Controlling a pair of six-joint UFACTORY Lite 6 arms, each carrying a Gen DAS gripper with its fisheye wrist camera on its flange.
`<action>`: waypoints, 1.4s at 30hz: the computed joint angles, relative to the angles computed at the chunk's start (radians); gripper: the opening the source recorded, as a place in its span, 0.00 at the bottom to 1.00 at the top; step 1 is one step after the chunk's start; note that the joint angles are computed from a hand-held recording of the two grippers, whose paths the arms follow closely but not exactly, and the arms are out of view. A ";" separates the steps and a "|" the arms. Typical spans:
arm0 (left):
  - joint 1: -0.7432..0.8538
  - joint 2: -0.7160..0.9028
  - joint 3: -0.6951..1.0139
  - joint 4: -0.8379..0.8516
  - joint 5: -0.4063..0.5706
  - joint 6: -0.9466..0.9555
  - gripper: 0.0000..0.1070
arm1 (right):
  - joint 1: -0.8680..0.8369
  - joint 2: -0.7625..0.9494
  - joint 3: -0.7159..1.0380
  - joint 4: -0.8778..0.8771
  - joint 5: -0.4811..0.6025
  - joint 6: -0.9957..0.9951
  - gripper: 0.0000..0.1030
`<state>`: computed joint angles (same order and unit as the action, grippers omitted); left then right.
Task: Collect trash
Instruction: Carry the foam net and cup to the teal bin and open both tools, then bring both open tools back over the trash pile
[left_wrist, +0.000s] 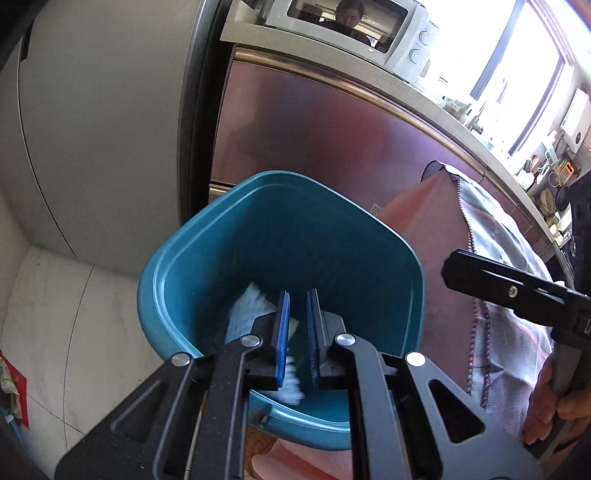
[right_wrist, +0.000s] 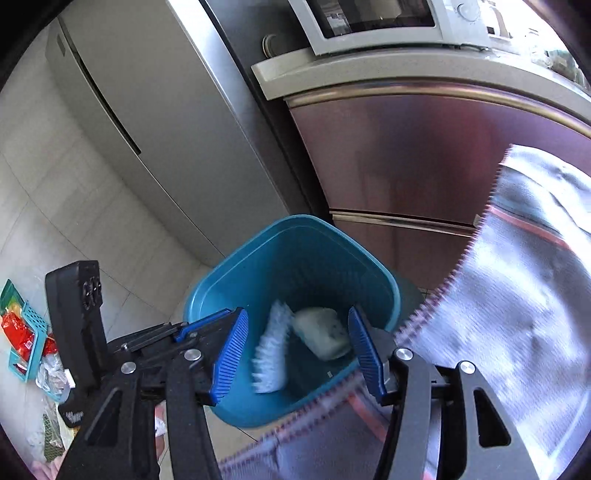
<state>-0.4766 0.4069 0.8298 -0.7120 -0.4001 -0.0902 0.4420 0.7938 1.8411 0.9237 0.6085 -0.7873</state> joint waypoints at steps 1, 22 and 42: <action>-0.006 -0.010 -0.002 -0.007 -0.006 0.010 0.08 | -0.008 -0.039 -0.057 0.039 -0.011 -0.050 0.52; -0.665 -0.151 0.045 -0.459 -0.289 0.445 0.34 | -0.635 -0.943 -1.084 0.426 0.193 -0.805 0.61; -0.689 0.654 1.299 -1.260 -0.066 1.570 0.38 | -1.222 -0.869 -1.144 0.378 0.351 -1.011 0.61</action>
<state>-1.1661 1.0613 2.1283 -1.9722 -0.4660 1.4798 -0.7798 -0.0749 0.6972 1.3015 0.9597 -1.7984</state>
